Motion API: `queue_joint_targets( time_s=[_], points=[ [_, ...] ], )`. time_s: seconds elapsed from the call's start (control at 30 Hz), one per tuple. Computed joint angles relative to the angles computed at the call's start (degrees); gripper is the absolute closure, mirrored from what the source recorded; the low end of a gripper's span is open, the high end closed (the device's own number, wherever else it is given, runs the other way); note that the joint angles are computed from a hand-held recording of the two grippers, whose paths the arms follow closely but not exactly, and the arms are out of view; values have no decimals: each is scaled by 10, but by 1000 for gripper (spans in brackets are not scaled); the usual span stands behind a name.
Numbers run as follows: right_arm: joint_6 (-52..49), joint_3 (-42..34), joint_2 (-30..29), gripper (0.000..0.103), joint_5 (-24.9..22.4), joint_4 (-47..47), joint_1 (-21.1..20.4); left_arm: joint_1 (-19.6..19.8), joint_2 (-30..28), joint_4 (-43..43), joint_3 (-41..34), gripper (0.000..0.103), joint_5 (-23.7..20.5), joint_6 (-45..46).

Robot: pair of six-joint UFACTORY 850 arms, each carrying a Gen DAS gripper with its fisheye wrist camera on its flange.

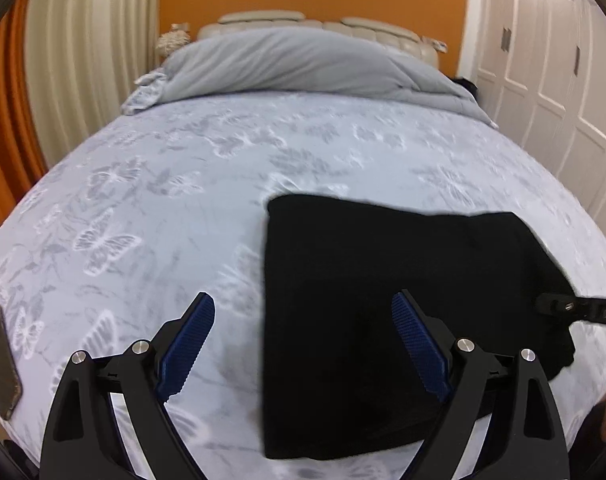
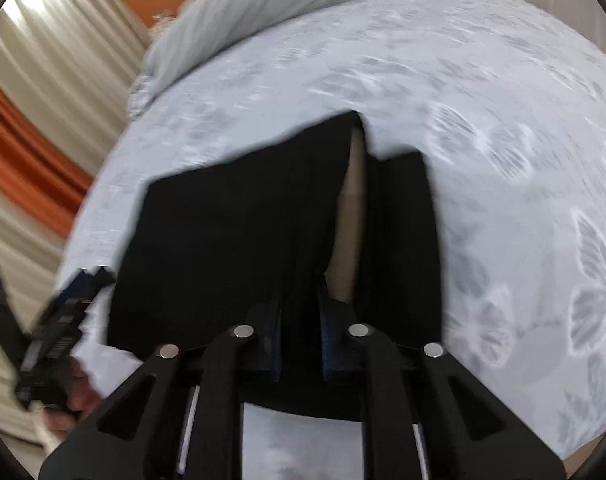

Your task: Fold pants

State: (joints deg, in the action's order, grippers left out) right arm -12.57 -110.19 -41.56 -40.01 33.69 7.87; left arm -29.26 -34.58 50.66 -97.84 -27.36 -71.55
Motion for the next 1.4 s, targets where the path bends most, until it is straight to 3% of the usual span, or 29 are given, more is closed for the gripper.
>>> queue_joint_targets(
  time_s=[0.07,0.2,0.3,0.37,0.47,0.57,0.67,0.73,0.77,0.8,0.83,0.87,0.93,0.97,1.0,1.07,1.1,1.27,1.4],
  points=[
    [-20,-52,-12,91,-23,4,10,12,13,25,13,15,5,-54],
    [-72,-238,-71,91,-106,56,41,43,38,20,43,15,20,-128],
    [-80,-329,-93,91,-124,41,61,68,68,30,85,15,57,-211],
    [-88,-294,-70,91,-109,23,66,81,82,19,104,15,88,-223],
    [-61,-181,-30,90,-67,-26,62,82,96,66,119,15,105,-267],
    [28,-40,-10,90,-36,-98,33,75,98,72,120,14,130,-243],
    [-15,57,12,76,-5,10,-2,59,88,28,107,12,153,-148],
    [-51,81,26,66,10,71,-11,40,74,5,88,12,147,-73],
    [-54,80,28,64,17,65,-9,29,65,3,77,12,138,-47],
    [-43,72,26,54,19,44,-6,15,53,-8,63,12,129,-11],
    [-37,62,22,36,19,29,-2,7,43,-28,51,12,124,26],
    [-27,56,19,29,19,16,3,-2,31,-59,37,12,116,76],
    [10,36,4,27,6,-33,12,-23,6,-82,7,12,88,149],
    [14,23,-9,28,-3,-35,13,-33,-4,-70,-6,12,74,159],
    [9,19,-12,37,-5,-31,11,-44,-17,-59,-21,12,59,177],
    [-23,-11,-28,67,-44,25,-2,-56,-36,-57,-43,12,38,209],
    [-23,-20,-33,75,-54,41,-5,-60,-41,-53,-49,12,29,212],
    [-27,-41,-48,80,-67,56,-8,-61,-75,-154,-95,12,9,313],
    [-45,-20,-41,77,-66,88,-17,-67,-91,-150,-116,12,-11,320]
  ],
)
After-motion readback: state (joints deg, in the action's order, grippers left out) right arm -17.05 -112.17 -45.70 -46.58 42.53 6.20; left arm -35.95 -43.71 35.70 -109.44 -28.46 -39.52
